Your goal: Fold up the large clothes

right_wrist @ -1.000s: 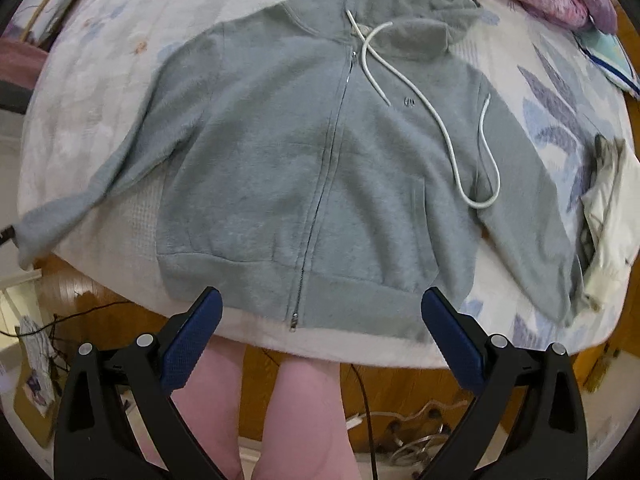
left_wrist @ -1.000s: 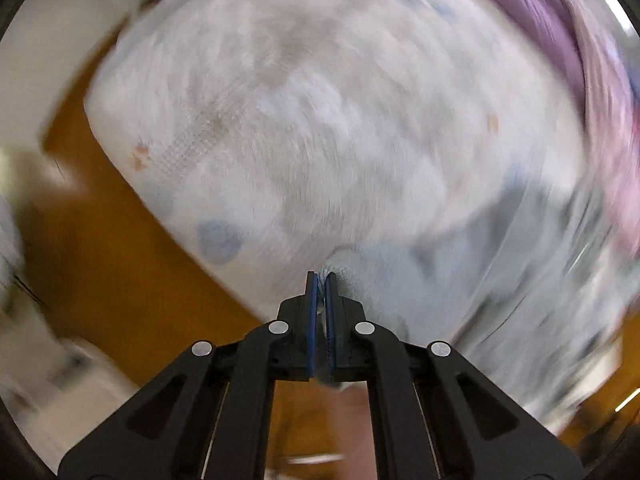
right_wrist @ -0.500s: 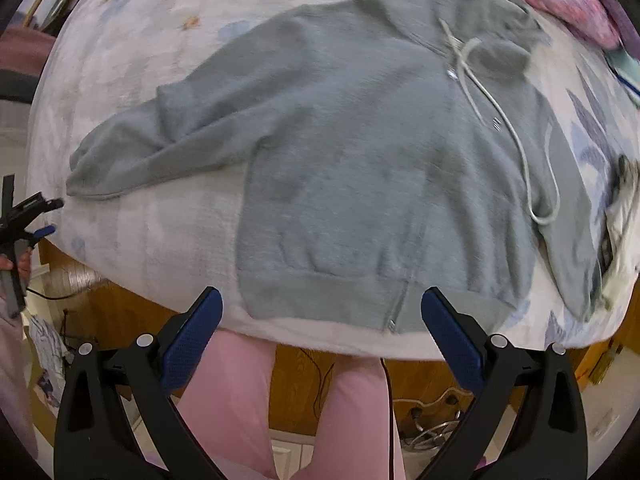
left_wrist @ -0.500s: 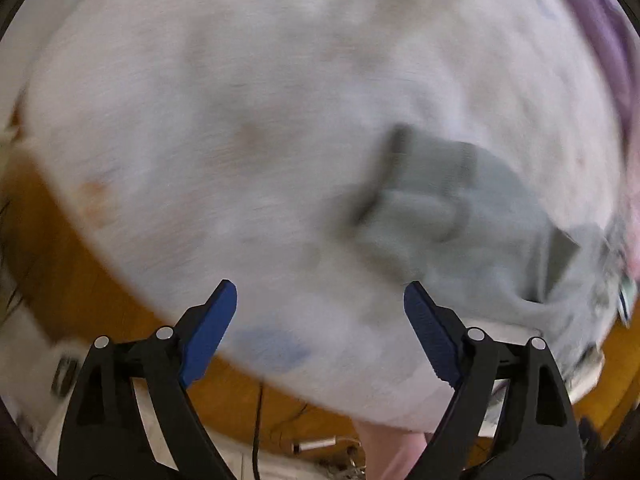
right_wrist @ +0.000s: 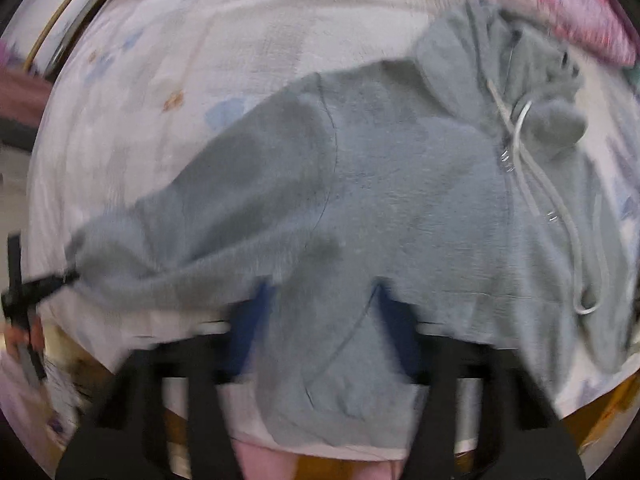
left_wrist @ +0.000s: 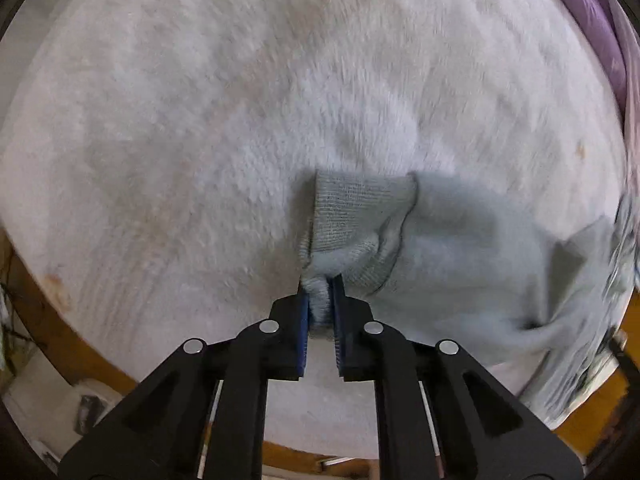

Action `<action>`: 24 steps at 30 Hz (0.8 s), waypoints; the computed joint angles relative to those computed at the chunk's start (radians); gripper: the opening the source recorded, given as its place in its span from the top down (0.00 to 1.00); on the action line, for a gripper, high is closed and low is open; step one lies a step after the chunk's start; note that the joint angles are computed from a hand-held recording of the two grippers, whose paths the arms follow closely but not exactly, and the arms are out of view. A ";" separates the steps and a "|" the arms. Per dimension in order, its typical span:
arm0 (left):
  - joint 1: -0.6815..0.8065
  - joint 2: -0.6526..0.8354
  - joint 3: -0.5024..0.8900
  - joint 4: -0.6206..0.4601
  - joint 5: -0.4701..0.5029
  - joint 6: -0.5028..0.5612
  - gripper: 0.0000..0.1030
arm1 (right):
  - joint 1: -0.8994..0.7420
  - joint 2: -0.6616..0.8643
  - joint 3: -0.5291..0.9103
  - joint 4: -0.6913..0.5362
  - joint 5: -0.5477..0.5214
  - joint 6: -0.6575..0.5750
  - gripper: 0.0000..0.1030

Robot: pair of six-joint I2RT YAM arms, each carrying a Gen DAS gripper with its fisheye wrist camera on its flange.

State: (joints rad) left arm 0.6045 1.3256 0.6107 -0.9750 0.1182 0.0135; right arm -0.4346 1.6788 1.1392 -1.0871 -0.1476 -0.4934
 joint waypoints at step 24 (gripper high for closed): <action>-1.212 0.186 1.233 -0.491 -0.466 -0.875 0.92 | -0.076 0.429 0.078 0.179 -0.260 -0.019 1.00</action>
State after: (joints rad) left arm -0.6073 1.5111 1.8436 -1.4663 -0.3477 -0.8613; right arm -0.5103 2.1077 1.2168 -0.9078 -0.4081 -0.5124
